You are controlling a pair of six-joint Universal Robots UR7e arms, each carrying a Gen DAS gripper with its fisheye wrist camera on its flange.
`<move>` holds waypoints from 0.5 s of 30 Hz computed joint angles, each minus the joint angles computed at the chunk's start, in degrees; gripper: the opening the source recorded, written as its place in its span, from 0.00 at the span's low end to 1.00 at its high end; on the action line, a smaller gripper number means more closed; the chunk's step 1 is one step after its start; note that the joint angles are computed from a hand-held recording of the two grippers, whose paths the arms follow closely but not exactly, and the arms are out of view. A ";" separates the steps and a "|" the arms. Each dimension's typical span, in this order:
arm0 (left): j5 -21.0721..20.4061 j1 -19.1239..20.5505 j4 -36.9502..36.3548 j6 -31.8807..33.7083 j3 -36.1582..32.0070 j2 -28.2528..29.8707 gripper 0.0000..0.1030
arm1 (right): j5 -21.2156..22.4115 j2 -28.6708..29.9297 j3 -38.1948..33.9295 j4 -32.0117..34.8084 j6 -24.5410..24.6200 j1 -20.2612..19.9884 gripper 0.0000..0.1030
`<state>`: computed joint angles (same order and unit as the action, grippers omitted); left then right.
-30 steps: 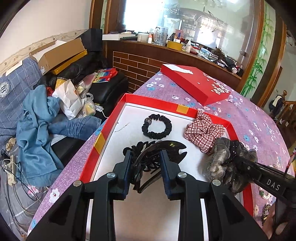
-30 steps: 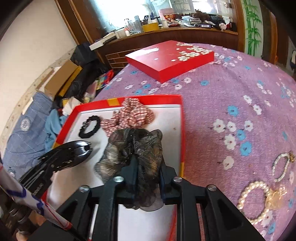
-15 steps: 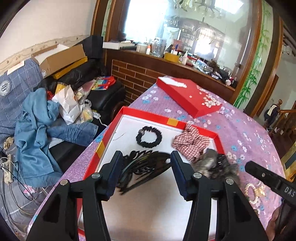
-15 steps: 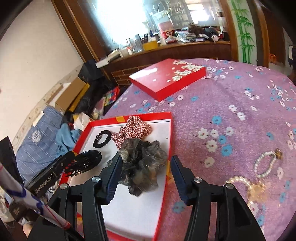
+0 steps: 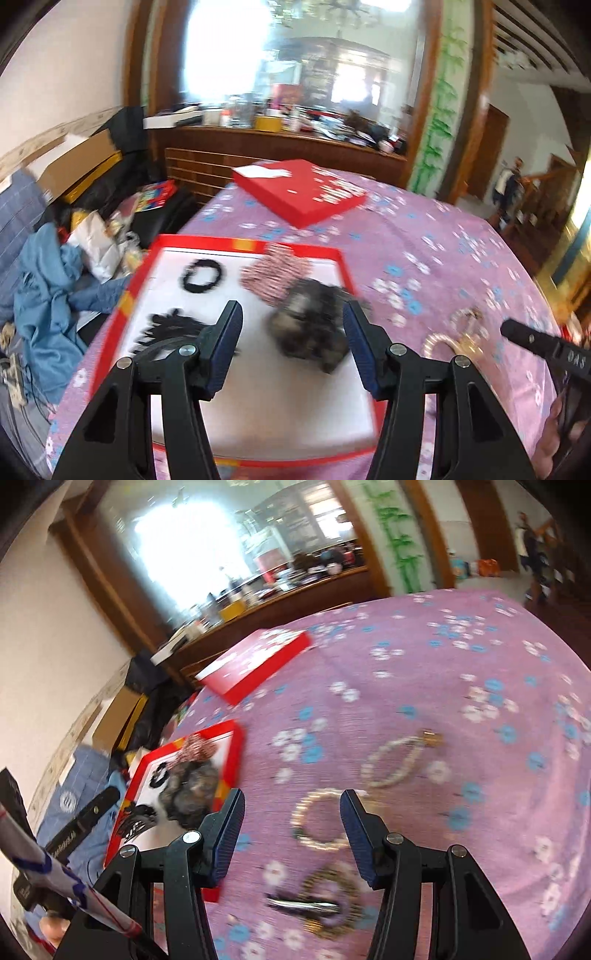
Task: Organize jewelry
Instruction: 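Move both grippers back toward the pearl bracelets and gold bracelet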
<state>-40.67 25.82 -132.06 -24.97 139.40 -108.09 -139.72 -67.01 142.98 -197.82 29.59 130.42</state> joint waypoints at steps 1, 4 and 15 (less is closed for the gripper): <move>-0.85 -0.94 0.04 0.03 0.36 0.64 0.54 | -0.30 -0.91 0.91 0.25 0.82 -0.14 0.56; -3.71 -3.16 -0.09 0.41 1.32 2.63 0.54 | 0.49 -3.67 3.50 1.34 2.75 -1.92 0.56; -10.70 -6.45 -0.74 2.59 3.61 6.38 0.54 | 3.79 -2.65 1.95 8.77 1.44 -8.82 0.56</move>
<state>-51.38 19.38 -132.80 -22.37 143.00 -101.71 -135.93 -69.66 144.93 -189.04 31.04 121.60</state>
